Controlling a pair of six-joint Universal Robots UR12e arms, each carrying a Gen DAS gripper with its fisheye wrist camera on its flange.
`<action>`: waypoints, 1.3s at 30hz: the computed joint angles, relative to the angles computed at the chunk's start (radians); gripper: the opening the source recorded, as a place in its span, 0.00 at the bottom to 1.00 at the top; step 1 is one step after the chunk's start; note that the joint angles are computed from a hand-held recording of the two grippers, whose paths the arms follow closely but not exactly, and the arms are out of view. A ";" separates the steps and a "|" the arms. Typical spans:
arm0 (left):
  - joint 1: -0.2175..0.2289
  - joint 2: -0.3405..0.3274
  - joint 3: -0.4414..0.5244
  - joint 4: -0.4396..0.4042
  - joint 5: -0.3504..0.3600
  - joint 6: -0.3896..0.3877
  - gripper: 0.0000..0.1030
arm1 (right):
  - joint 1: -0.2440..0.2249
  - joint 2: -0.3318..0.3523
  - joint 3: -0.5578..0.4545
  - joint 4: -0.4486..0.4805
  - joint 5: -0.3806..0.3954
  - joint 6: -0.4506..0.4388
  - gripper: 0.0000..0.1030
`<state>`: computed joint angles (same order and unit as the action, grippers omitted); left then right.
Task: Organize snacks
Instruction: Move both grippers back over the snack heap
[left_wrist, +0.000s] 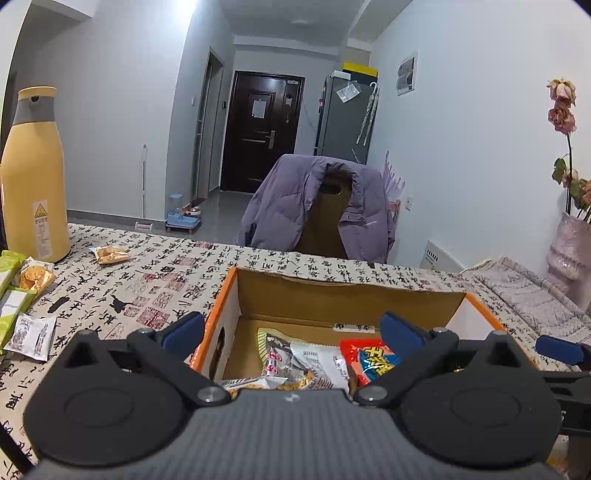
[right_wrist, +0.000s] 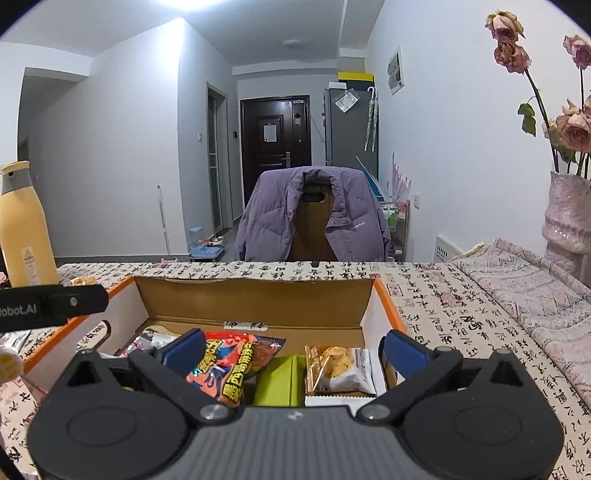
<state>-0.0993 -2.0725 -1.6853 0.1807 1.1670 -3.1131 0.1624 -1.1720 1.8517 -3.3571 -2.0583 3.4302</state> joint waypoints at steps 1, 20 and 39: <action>0.001 0.003 -0.002 0.002 -0.002 -0.005 1.00 | 0.001 -0.003 0.001 0.000 0.001 -0.001 1.00; 0.039 0.091 -0.096 0.037 -0.063 0.017 1.00 | 0.037 -0.098 0.061 0.058 0.009 0.010 1.00; 0.149 0.217 -0.308 -0.019 -0.154 0.170 1.00 | 0.120 -0.190 0.200 0.110 -0.008 0.110 1.00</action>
